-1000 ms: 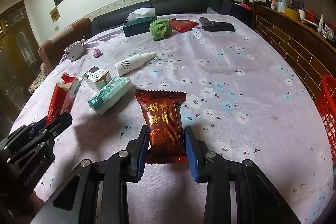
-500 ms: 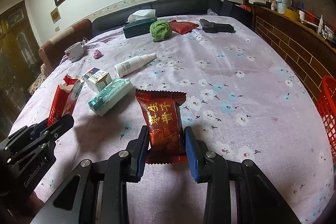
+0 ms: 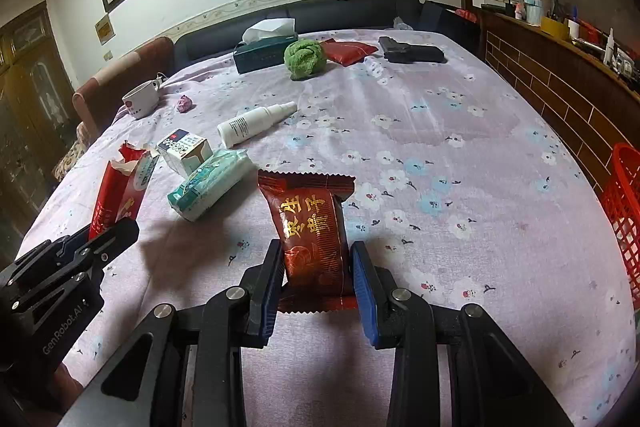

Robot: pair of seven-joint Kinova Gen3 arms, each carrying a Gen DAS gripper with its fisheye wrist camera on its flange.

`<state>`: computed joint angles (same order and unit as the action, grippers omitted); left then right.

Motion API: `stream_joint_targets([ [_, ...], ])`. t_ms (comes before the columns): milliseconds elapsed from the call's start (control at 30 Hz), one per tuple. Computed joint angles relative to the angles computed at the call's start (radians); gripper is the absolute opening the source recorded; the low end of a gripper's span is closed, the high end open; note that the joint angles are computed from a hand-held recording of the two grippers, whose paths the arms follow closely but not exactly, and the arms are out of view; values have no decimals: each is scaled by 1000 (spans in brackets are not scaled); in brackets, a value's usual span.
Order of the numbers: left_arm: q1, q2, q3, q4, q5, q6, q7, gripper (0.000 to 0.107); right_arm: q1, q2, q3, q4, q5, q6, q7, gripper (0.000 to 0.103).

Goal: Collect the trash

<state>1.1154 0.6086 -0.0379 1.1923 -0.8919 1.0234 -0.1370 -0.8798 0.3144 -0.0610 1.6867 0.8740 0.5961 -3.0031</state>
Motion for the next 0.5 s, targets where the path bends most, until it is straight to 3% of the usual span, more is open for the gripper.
stream_joint_targets([
  [500,-12,-12,6,13,11,-25,8,24,0,-2,3,4,6,-6,-15,36],
])
